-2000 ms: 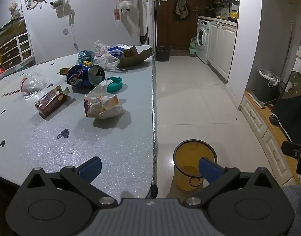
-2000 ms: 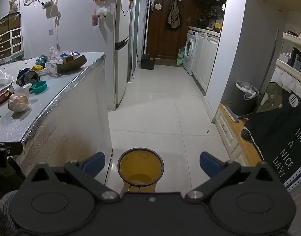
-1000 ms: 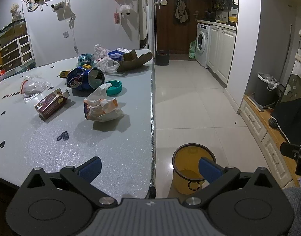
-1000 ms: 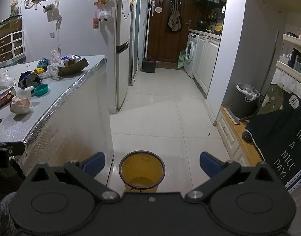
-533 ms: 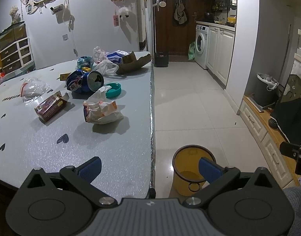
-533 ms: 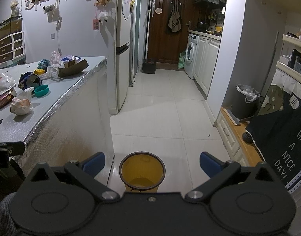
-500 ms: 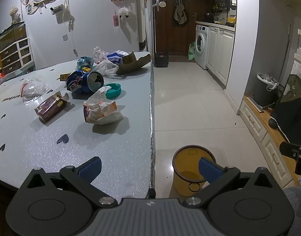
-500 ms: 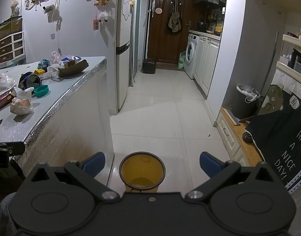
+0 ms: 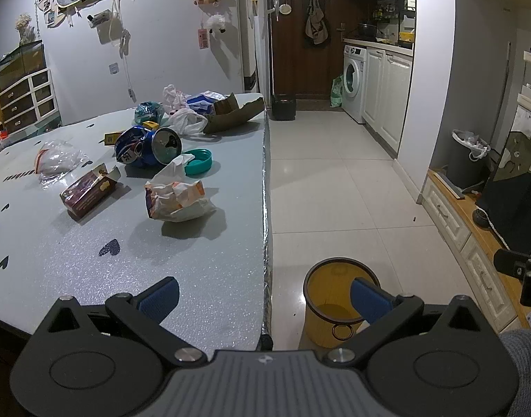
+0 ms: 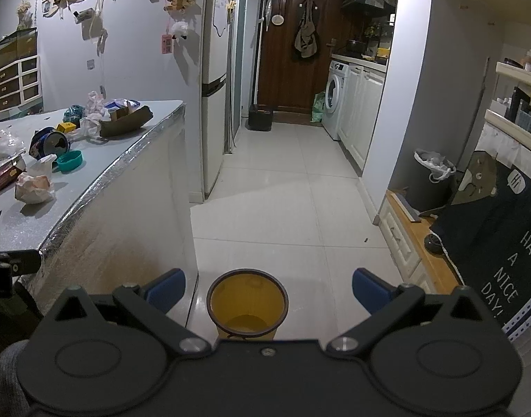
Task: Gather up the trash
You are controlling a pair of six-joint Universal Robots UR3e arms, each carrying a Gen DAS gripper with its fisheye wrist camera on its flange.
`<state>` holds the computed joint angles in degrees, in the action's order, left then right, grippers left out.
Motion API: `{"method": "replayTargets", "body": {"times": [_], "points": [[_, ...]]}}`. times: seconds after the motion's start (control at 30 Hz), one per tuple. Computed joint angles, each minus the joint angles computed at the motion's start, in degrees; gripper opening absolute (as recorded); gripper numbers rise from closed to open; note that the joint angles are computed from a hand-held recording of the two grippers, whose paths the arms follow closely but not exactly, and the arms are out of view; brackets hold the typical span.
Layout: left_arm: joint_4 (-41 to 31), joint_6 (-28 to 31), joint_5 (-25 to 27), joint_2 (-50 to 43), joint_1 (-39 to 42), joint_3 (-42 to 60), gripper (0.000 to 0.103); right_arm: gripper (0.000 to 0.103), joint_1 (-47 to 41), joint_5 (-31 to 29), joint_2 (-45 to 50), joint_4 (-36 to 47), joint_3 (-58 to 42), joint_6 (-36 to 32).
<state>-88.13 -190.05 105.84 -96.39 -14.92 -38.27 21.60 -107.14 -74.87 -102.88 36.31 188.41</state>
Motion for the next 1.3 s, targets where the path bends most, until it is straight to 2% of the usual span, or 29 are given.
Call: {"method": "replayTargets", "body": {"times": [1.13, 1.3], "points": [[0.36, 0.41, -0.14, -0.15, 0.20, 0.41, 0.103, 0.103, -0.13, -0.28, -0.65, -0.75, 1.22, 0.33], [3.38, 2.24, -0.92, 0.42, 1.73, -0.77, 0.103, 0.103, -0.54, 0.81, -2.16, -5.57, 5.46, -1.03]]}}
